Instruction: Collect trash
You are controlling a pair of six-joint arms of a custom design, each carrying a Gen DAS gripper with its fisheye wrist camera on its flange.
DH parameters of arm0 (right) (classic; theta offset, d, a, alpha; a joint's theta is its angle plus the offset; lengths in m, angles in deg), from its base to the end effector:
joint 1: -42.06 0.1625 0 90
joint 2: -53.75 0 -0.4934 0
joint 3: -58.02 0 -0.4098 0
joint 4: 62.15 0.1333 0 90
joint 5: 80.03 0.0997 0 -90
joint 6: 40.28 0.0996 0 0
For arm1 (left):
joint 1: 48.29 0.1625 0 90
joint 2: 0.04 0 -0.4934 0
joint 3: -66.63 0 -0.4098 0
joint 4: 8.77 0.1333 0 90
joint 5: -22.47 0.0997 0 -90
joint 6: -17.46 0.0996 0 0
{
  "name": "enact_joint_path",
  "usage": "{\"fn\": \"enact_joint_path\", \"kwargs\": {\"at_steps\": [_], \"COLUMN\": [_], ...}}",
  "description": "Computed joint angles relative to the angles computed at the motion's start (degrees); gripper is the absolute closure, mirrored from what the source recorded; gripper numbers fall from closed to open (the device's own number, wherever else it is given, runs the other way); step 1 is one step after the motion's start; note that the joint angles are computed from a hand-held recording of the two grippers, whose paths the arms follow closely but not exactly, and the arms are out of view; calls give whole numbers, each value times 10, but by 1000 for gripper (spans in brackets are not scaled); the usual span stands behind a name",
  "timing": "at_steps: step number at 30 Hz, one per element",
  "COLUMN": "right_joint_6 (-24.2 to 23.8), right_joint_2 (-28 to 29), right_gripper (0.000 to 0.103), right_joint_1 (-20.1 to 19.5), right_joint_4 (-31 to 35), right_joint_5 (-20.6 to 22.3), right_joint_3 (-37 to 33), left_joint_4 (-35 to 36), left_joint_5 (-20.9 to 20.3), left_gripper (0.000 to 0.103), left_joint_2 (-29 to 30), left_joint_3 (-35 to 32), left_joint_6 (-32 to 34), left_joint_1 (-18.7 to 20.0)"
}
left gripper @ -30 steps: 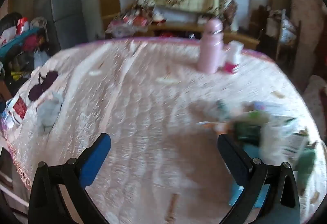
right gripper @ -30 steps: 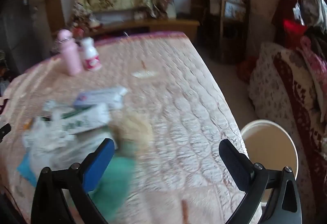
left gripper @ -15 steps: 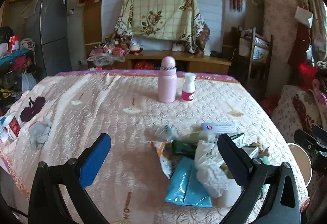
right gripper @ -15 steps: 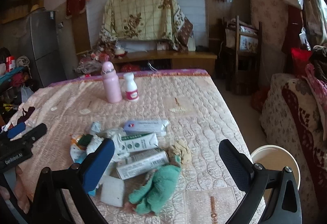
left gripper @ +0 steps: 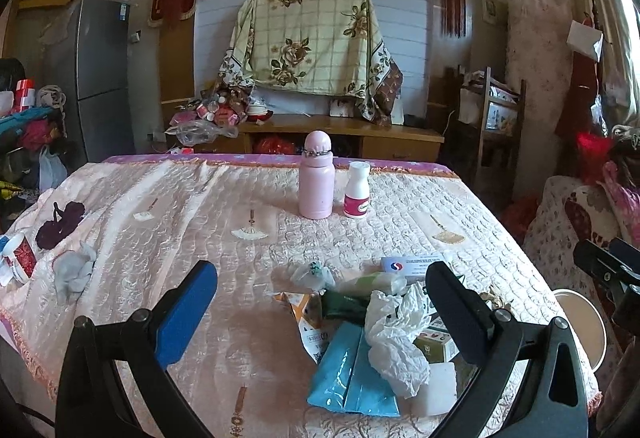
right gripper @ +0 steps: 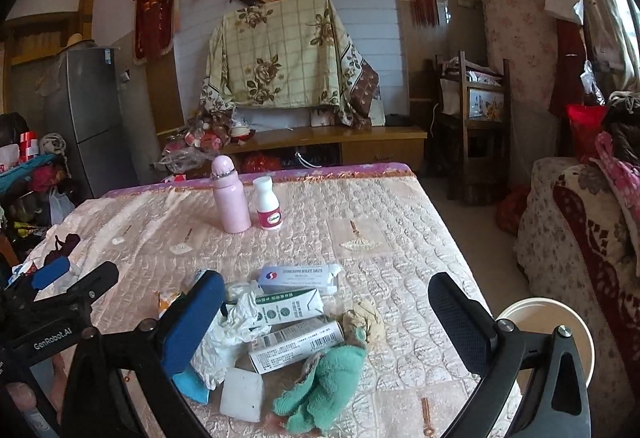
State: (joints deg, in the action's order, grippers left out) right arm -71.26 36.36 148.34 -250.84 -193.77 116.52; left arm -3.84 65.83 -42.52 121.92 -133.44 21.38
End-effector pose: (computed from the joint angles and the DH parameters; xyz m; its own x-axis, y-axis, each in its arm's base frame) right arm 0.3446 -0.8474 0.0758 -0.7576 -0.2052 0.6196 -0.6302 0.4770 -0.6126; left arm -0.0844 -0.8200 0.2891 -0.7213 -0.2200 -0.6568 0.5226 0.4494 -0.7245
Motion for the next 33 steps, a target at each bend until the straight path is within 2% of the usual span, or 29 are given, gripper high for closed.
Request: {"fn": "enact_joint_path", "kwargs": {"at_steps": [9, 33], "right_joint_6": [-8, 0], "right_joint_2": [2, 4], "right_gripper": [0, 0], "right_joint_1": [1, -1], "right_joint_4": [-22, -17], "right_joint_5": [3, -4], "right_joint_3": [3, -3], "left_joint_4": [-18, -37], "left_joint_5": [4, 7], "left_gripper": [0, 0], "left_joint_2": [-4, -8], "left_joint_3": [12, 23], "left_joint_6": [17, 27], "left_joint_1": [-1, -1]}}
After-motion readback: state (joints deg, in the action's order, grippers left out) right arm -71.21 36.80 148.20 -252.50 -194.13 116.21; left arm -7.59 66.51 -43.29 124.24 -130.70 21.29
